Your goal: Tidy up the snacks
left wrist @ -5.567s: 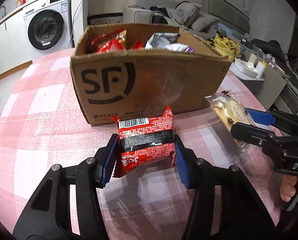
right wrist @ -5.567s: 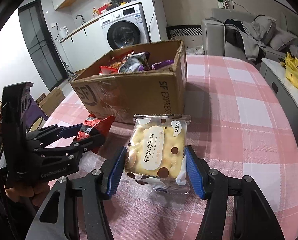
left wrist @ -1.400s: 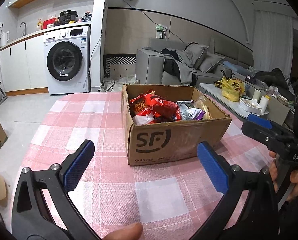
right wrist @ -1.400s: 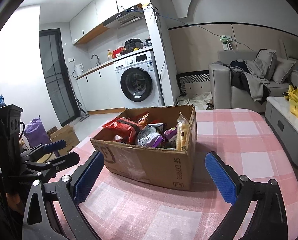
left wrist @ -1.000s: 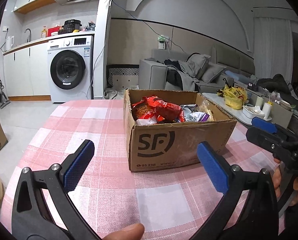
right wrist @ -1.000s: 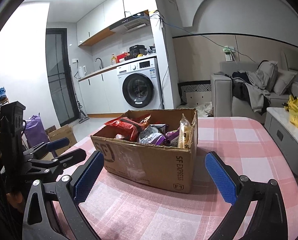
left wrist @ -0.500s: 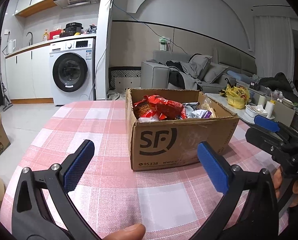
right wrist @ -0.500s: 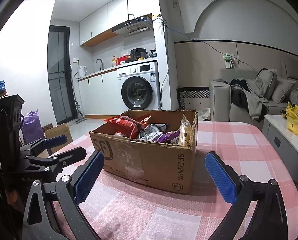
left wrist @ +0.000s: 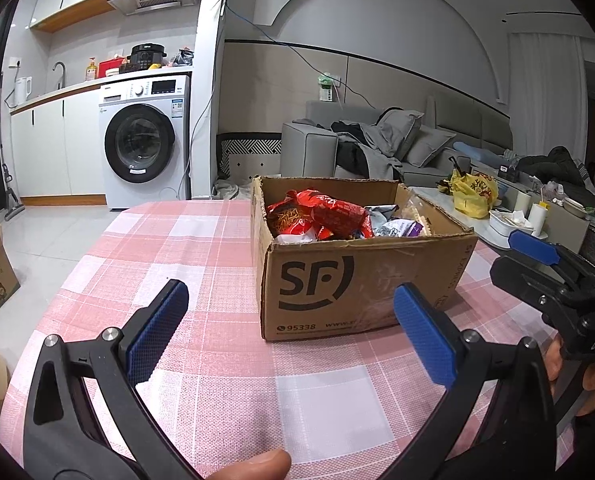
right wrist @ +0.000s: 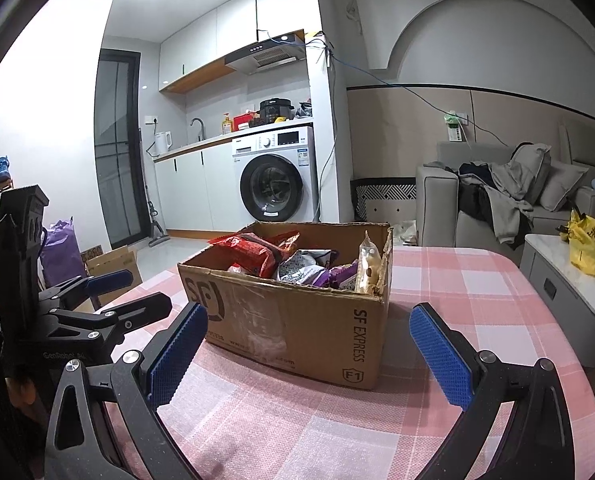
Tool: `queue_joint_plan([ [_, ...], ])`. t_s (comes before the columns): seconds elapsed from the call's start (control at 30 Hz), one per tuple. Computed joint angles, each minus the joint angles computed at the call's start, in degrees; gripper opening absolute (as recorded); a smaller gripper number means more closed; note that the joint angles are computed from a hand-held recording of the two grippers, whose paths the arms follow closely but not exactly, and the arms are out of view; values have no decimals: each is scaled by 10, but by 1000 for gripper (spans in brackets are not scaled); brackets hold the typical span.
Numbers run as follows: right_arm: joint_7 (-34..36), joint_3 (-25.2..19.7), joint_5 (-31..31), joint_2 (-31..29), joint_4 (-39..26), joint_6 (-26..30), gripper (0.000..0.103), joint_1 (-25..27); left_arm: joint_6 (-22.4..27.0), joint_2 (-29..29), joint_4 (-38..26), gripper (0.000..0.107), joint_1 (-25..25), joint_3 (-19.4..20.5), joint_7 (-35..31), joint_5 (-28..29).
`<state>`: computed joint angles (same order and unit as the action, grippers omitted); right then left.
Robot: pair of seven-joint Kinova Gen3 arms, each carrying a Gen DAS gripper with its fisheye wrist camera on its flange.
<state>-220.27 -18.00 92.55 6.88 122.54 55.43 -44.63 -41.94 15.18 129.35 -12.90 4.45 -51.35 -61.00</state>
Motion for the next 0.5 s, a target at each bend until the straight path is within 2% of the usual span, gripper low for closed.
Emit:
queue_joint_plan([
  [0.5,-3,0,1,-1,2,-2,103,2,-4,1,2,103,0,0,-5,2],
])
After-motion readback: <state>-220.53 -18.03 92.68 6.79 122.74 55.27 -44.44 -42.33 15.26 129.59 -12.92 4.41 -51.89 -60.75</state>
